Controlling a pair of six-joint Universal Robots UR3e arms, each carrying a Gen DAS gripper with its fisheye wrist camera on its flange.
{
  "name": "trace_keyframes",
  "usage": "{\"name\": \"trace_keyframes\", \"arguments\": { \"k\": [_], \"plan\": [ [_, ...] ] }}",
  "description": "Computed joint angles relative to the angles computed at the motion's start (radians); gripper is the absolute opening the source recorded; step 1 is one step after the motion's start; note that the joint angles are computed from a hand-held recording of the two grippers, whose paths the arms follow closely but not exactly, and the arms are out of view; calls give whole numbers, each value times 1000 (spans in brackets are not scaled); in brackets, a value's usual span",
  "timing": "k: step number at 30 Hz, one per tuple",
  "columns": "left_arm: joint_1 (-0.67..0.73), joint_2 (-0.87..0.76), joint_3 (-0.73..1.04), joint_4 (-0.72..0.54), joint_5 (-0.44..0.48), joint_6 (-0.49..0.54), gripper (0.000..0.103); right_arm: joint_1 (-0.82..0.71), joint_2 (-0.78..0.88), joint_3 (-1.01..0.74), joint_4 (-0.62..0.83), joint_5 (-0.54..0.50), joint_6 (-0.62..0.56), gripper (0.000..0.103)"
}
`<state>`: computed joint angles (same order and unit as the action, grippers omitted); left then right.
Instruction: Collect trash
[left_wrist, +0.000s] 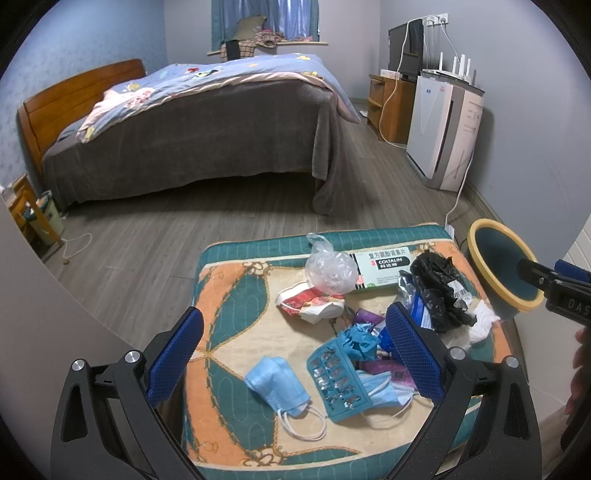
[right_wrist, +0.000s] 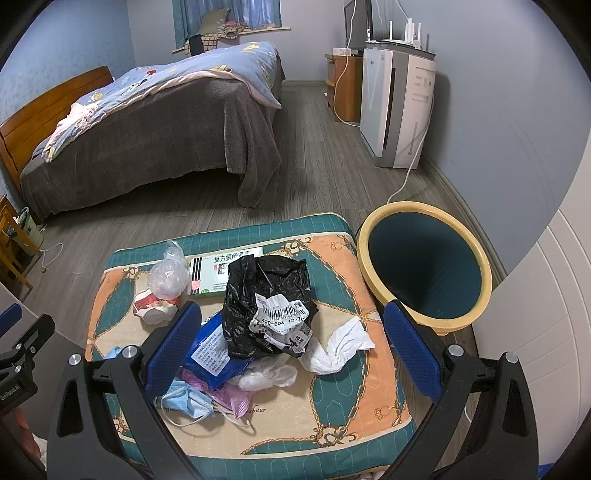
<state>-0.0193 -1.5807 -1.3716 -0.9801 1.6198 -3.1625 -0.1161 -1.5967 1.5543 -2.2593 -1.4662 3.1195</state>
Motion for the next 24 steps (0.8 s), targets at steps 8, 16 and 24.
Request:
{"name": "trace_keyframes", "arguments": {
  "k": [8,16,24],
  "plan": [
    [-4,-4,4,-1,6,-2,98,8,1,12,-10,-3,5,97],
    [-3,-4,7,-3,6,1,98,6,-2,16,-4,5,11,97],
    [-7,-6,7,-2,10,-1,98,4,-2,20,-4,8,11,97]
  ]
}}
